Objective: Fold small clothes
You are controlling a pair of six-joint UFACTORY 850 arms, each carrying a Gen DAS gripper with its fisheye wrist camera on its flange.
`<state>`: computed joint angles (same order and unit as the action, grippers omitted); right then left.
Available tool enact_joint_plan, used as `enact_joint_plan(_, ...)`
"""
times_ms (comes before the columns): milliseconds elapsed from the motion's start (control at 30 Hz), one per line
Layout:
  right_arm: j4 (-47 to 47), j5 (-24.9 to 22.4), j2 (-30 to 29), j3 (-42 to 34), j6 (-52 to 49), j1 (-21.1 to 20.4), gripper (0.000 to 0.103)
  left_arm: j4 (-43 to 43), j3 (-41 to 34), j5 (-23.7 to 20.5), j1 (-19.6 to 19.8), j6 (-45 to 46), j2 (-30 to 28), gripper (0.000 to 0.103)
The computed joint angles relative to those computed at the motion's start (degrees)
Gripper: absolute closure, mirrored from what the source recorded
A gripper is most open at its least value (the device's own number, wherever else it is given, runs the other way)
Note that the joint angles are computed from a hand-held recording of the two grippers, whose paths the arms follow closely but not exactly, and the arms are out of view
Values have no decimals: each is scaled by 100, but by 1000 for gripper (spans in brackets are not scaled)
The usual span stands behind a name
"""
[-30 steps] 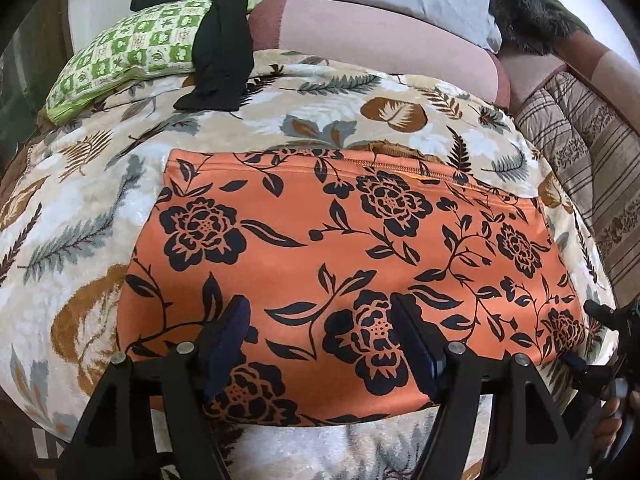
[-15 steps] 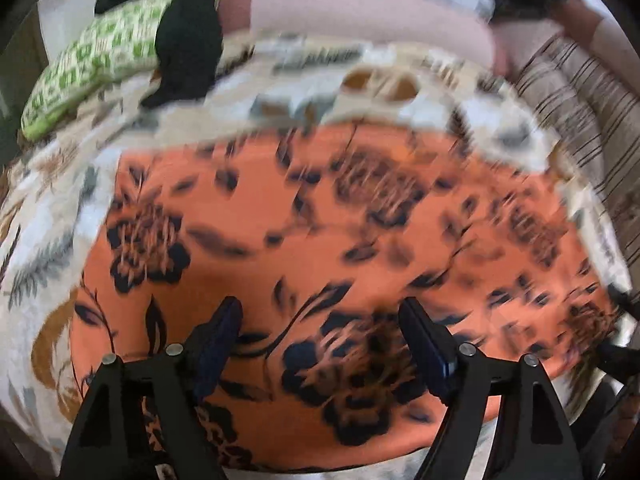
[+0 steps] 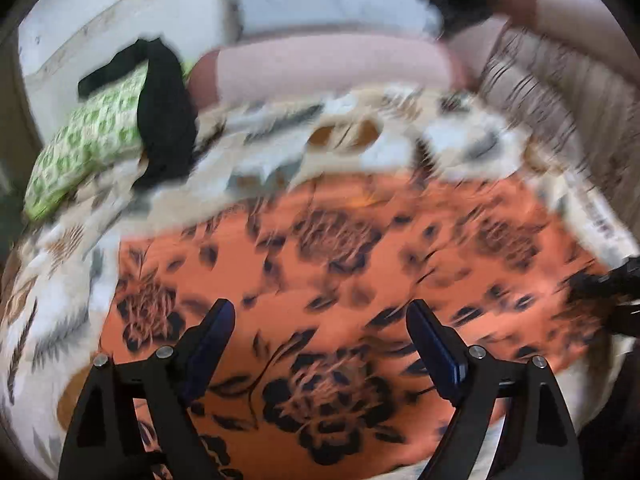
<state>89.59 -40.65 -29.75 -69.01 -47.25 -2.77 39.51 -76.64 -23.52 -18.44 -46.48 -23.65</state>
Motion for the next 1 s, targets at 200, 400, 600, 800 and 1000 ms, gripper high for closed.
enact_joint_plan(200,-604,547,322,-319,-204,363,85,-1316,102,203,247,1079,0,11)
enact_joint_plan(400,-1336,842,566,-1274,-398,1188,86,278,1355,1254,805,-1464,1439,11)
enact_joint_plan(600,-2075,788,230,-2099,-122,2239,86,2240,2555,1018,1560,-4178,2755,11)
enact_joint_plan(800,-3743,-417,-1542,-3717,1540,2975,38,-131,3140,1063,2097,-2295,3112,11)
enact_joint_plan(1000,-2833,-259,-855,-2794,477,2791,18,-3103,3158,1753,1987,647,3196,11)
